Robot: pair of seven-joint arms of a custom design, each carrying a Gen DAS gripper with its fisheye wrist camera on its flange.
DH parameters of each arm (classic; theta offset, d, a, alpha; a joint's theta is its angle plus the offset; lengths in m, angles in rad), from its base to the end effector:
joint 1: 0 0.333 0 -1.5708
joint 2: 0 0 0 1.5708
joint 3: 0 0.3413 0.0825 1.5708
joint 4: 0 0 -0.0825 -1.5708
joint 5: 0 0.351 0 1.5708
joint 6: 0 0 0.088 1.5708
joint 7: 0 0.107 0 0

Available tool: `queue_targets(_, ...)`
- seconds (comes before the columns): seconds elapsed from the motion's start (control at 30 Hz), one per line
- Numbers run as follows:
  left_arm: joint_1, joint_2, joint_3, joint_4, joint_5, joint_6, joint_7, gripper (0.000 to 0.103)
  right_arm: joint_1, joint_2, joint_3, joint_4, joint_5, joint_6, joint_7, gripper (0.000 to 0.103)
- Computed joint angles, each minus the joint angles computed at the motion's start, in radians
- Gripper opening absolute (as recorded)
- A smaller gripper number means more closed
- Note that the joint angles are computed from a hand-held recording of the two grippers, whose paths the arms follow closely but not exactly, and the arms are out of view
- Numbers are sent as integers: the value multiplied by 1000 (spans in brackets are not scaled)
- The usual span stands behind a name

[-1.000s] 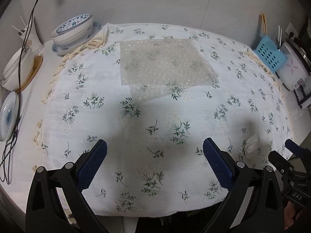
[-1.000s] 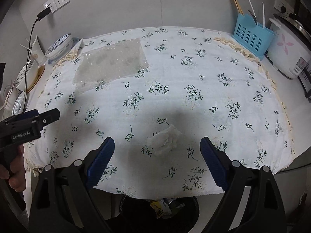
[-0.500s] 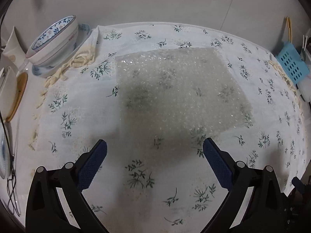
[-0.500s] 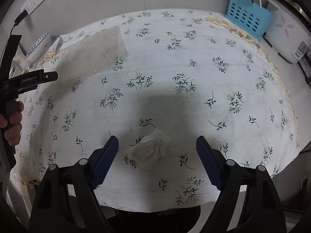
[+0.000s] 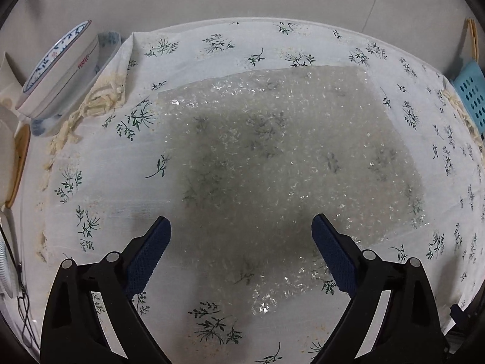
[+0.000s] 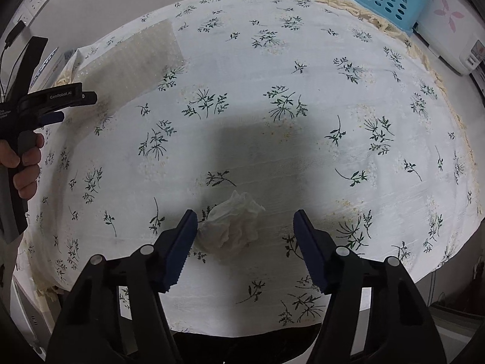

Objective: Collect trash
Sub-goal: 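Grasp the bubble wrap edge with the left gripper while the right gripper grasps the tissue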

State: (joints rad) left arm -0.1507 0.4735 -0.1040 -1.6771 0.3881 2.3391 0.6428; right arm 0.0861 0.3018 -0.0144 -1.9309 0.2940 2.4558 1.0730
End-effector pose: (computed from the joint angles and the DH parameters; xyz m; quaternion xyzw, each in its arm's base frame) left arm 0.6571 -0.1542 0.3894 -0.8349 0.5267 -0.0690 0.1442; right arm 0.6157 0.0448 0.3988 -0.8138 0.5613 -0.0371 0.1461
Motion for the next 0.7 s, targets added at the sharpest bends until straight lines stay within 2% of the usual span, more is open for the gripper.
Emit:
queue_targets(0.13,2,27,-6,40,-17,-22,23,79,1,1,1,-1,3,-14,3,53)
queue_targets(0.27,-11,54,-8,97,-17,-64,54,63,4,4,1,5,1,-26,9,45)
queue_targets(0.47,-16,96,-18,175,-50,-112,90,44,9,9,3,14,-4,-48,12,32)
queue_targets(0.6,-22,110,-16,199,-60,-129,103,41,17,14,4,20,-11,-59,20,28)
queue_targets(0.7,-15,114,-22,203,-81,-120,111,33,21,18,4,25,-13,-59,31,27)
